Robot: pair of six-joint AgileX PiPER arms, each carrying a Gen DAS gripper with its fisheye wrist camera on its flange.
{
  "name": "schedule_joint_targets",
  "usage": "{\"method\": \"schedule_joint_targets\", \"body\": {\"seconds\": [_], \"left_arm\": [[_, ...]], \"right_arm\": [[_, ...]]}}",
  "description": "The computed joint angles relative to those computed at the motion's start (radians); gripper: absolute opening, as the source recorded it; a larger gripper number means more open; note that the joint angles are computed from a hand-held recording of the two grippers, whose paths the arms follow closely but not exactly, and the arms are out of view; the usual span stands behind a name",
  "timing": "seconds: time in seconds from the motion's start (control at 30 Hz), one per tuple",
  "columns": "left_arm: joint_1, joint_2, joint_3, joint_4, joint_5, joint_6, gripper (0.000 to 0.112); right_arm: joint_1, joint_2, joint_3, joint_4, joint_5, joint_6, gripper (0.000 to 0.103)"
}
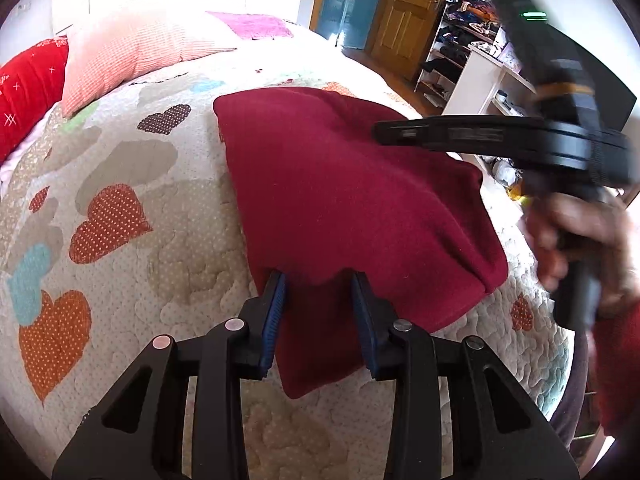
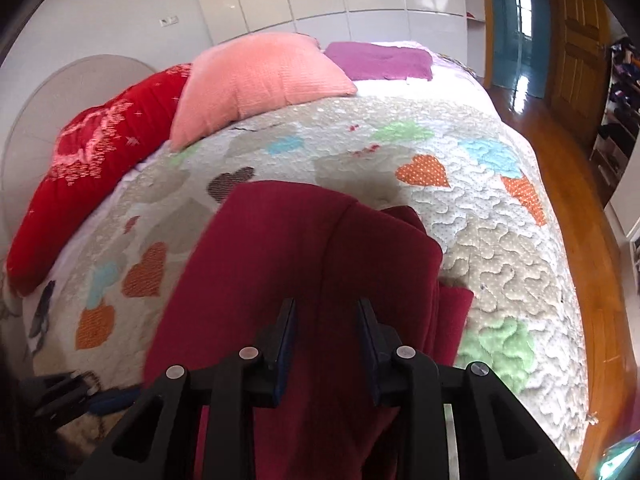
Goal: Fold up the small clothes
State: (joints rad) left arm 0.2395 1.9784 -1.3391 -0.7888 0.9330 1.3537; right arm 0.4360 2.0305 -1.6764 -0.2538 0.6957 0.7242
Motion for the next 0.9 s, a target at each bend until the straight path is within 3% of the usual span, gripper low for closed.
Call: {"method": "schedule_joint_targets", "body": {"seconds": [0.13, 0.23, 0.33, 0.47, 0.53, 0.57, 0.6, 0.73, 0.8, 0.9], "left_arm": [[0.0, -0.007, 0.014, -0.003, -0.013, 0.005, 0.033], [-0.005, -0.015, 0.029, -0.001, -0.026, 0.007, 0.034], [-0.014, -0.038, 0.054, 0.012, -0.058, 0.004, 0.034], [0.024, -0.037, 0.011, 0.014, 0.024, -0.023, 0.034], [0.043, -0.023, -0.031, 0.001, 0.059, -0.052, 0.043], [0.044, -0.018, -0.044, -0.002, 0.067, -0.063, 0.059], [0.047, -0.004, -0.071, -0.01, 0.082, -0.081, 0.068], [0.042, 0.036, -0.146, -0.011, 0.121, -0.165, 0.068], [0.034, 0.056, -0.177, 0.0, 0.124, -0.214, 0.068], [0.008, 0.076, -0.199, 0.028, 0.087, -0.262, 0.068]], "right_arm": [[0.061, -0.137, 0.174, -0.031, -0.026, 0.045, 0.029], [0.104, -0.133, 0.247, -0.125, 0.006, 0.141, 0.03], [0.096, -0.149, 0.323, -0.149, -0.073, 0.22, 0.032], [0.109, -0.218, 0.379, -0.185, -0.12, 0.297, 0.04], [0.118, -0.25, 0.406, -0.215, -0.136, 0.344, 0.049], [0.125, -0.262, 0.415, -0.243, -0.13, 0.384, 0.05], [0.129, -0.271, 0.423, -0.262, -0.123, 0.418, 0.05], [0.105, -0.293, 0.455, -0.276, -0.137, 0.47, 0.053], [0.08, -0.299, 0.476, -0.269, -0.163, 0.486, 0.07], [0.053, -0.29, 0.484, -0.246, -0.185, 0.473, 0.072]]}}
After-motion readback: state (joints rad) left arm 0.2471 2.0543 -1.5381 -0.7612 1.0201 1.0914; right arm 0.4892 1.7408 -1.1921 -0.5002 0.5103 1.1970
